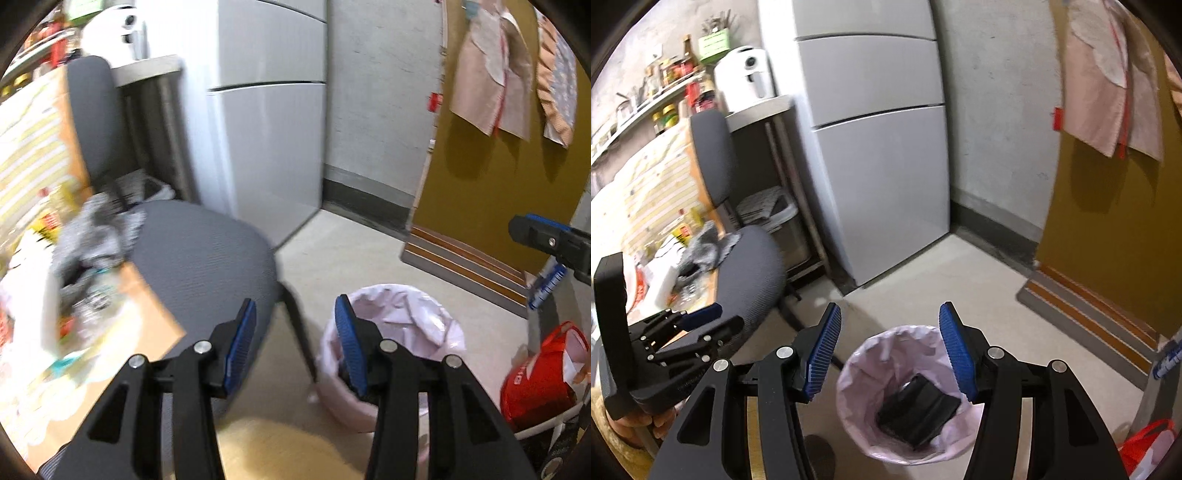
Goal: Collect trash
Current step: 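Return both tools to the chair and grasp the white sponge with the right gripper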
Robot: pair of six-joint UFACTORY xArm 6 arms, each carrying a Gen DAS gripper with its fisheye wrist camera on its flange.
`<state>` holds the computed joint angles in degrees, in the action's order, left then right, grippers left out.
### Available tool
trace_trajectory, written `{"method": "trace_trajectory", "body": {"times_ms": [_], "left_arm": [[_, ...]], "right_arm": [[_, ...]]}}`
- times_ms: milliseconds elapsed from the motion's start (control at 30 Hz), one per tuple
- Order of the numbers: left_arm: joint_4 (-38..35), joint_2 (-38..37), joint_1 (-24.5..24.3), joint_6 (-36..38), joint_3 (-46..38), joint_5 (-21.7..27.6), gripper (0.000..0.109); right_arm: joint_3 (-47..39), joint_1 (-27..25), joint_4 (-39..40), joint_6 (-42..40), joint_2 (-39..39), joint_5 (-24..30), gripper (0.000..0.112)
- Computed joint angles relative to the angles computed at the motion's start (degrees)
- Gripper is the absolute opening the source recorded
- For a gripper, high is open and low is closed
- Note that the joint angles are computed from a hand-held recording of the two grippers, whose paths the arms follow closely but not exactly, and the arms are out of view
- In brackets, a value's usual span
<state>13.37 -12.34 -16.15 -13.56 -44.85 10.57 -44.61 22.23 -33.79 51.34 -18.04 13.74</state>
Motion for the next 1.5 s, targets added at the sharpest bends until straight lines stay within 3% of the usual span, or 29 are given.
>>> {"method": "trace_trajectory", "body": {"times_ms": [133, 333, 433, 600, 733, 833, 1033, 1200, 1300, 1400, 1467, 1500], "left_arm": [[-0.59, -5.73, 3.20, -1.33, 4.17, 1.78, 0.043], [-1.34, -18.60, 10.94, -2.88, 12.49, 6.66, 0.043], [-3.02, -25.71, 16.60, -1.65, 15.38, 11.07, 0.043], [1.54, -32.65, 26.77, -6.35, 16.50, 18.67, 0.043], [4.69, -33.80, 33.93, -9.87, 15.97, 20.53, 0.047], [3.72, -33.43, 39.33, -8.63, 15.87, 20.26, 0.051], [1.31, -33.16, 43.83, -6.36, 16.22, 21.20, 0.063], [-0.31, -32.82, 45.09, -4.73, 16.90, 21.13, 0.064], [-1.10, -32.54, 44.95, -3.88, 16.92, 21.33, 0.064], [-1.93, -32.70, 44.82, -3.29, 16.88, 21.51, 0.064], [-1.39, -32.98, 44.87, -3.72, 16.88, 21.59, 0.064], [-1.28, -32.99, 44.89, -3.84, 16.84, 21.66, 0.064]], "right_arm": [[-1.61, 3.43, 6.60, -5.88, 1.69, -0.30, 0.057], [-8.51, 10.67, 8.54, -11.94, 7.75, -0.47, 0.057], [-13.93, 14.56, 15.03, -19.99, 12.49, -0.20, 0.057], [-24.43, 20.27, 20.86, -28.99, 21.02, 1.46, 0.062], [-33.66, 23.65, 19.50, -30.19, 28.41, 4.34, 0.072], [-41.75, 25.47, 14.09, -26.67, 34.60, 7.01, 0.083], [-59.01, 27.88, 14.15, -26.16, 47.44, 14.80, 0.087], [-73.50, 29.58, 14.26, -25.30, 57.60, 21.82, 0.087], [-83.20, 30.76, 10.14, -23.53, 63.88, 28.12, 0.087], [-87.09, 31.30, 7.32, -21.84, 66.56, 31.86, 0.087], [-84.25, 30.96, 7.19, -20.73, 64.95, 30.56, 0.079], [-82.82, 30.69, 7.64, -20.69, 64.04, 29.90, 0.067]]}}
